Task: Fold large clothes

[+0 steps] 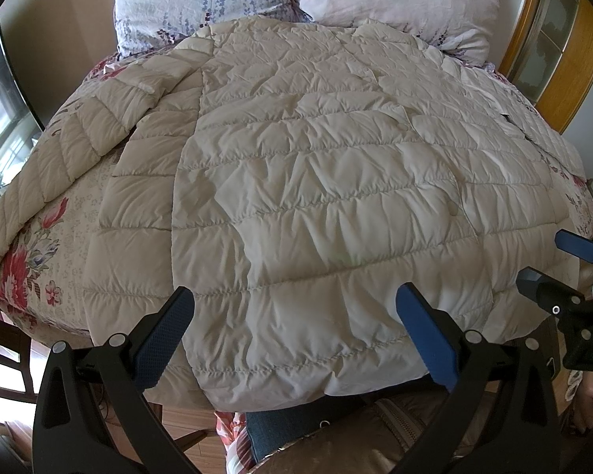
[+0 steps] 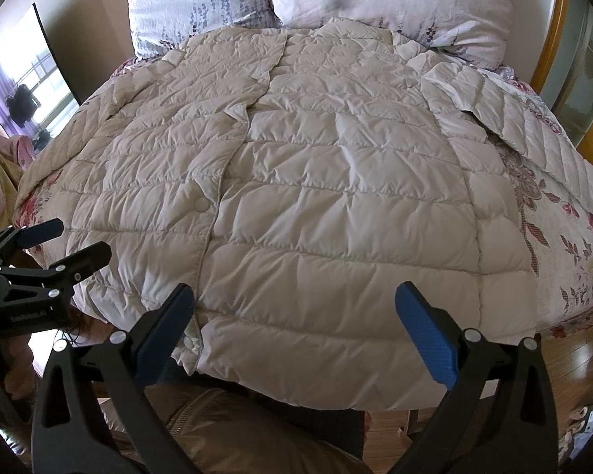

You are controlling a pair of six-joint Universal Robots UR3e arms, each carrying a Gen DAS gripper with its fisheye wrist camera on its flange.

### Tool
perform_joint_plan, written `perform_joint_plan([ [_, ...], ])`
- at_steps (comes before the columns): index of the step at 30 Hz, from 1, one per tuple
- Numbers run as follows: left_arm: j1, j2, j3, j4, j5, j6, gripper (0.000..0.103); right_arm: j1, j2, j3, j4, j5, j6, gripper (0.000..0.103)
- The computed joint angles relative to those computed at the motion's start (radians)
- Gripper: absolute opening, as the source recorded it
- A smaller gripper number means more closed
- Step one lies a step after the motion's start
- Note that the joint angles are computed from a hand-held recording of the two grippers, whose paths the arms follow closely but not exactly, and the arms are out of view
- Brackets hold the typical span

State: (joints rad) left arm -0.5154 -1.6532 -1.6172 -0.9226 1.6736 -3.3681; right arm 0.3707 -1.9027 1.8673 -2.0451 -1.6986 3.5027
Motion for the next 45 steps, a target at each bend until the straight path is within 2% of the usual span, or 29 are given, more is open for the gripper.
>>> perform_joint_plan([
  [37, -0.001, -0.002, 0.001, 0.001, 0.004, 0.0, 0.102, -0.004, 0.003, -0.001, -0.017, 0.017, 0.01, 0.101],
  [45, 0.023, -0.037, 0.051, -0.018, -0.008, 0.019, 0.102, -0.122, -0.072, 0.067, -0.078, 0.109, -0.032, 0.101],
])
